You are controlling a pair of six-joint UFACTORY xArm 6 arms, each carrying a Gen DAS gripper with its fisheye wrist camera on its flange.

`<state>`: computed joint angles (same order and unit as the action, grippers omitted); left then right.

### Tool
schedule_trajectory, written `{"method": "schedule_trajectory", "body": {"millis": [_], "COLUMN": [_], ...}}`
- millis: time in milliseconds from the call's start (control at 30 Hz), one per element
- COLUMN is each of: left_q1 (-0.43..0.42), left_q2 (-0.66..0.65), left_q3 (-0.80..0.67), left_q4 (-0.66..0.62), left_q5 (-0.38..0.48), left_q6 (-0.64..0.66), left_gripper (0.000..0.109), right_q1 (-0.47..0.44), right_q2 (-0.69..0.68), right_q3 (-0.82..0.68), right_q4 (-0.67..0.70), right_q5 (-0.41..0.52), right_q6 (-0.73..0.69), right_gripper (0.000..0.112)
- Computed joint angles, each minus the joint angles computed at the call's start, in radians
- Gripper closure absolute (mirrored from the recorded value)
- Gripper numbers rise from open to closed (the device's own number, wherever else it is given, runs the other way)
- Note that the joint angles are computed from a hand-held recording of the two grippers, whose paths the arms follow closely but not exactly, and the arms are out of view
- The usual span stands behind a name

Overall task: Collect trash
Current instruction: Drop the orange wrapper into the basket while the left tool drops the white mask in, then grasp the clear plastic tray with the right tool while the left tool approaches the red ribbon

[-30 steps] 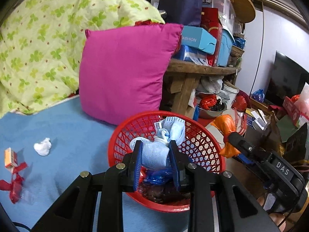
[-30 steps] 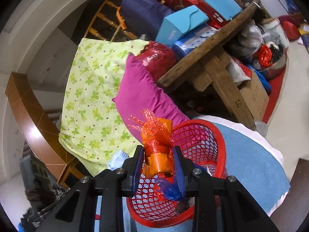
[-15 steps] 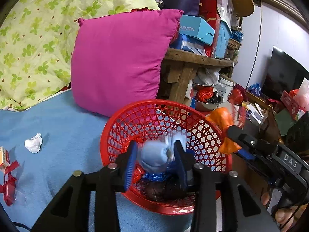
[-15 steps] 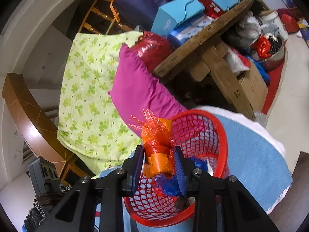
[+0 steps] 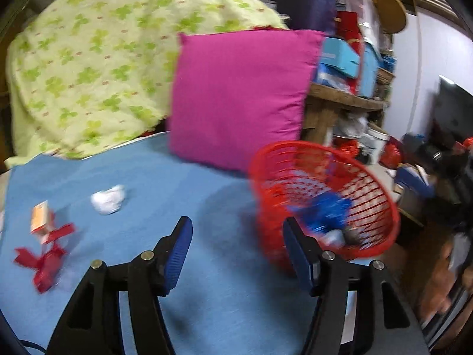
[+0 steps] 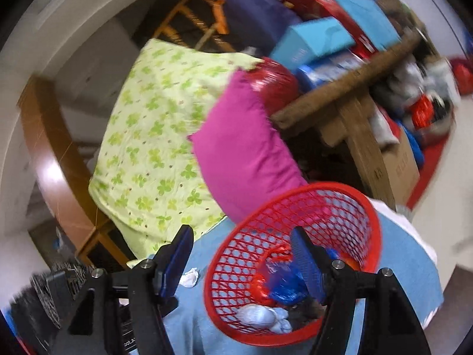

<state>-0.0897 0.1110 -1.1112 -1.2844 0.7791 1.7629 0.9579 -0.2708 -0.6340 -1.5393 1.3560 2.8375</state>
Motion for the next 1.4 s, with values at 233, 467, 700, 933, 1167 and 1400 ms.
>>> {"method": "schedule_trajectory", "body": {"millis": [233, 467, 700, 933, 1167, 1400], "left_q1": [0.133, 0.213, 0.240, 0.250, 0.240, 0.267], "left_q2": [0.145, 0.254, 0.347, 0.482, 0.585, 0.670], "left_q3": [-0.135, -0.257, -0.351, -0.486, -0.624, -0.765], "left_q4": [-0.020, -0.055, -0.108, 0.005, 0.137, 0.273], "left_q5": [-0.100, -0.170, -0.220, -0.274, -0.247, -0.130], "left_q6": [-0.026, -0.091, -0.097, -0.268, -0.436, -0.570], "left_gripper": [0.044, 0.044, 0.043, 0.043, 0.043, 0.043], "right_q1": [-0.004, -0.044, -0.106, -0.180, -0.365, -0.501], "right_q2": [0.161, 0.300, 0.424, 0.520, 0.695, 0.914], "right_q3": [-0.180, -0.335, -0.478, -0.586, -0.808, -1.047], "right_q4": [-0.082, -0.149, -0.162, -0.163, -0.082, 0.047], "right_q5": [-0.031, -0.161, -0.321, -0.481, -0.815, -1.090], "right_q6": [-0.190, -0.301, -0.348, -0.359, -0.454, -0.536], "right_gripper": [0.040, 0.040, 0.040, 0.040, 0.040, 0.040]}}
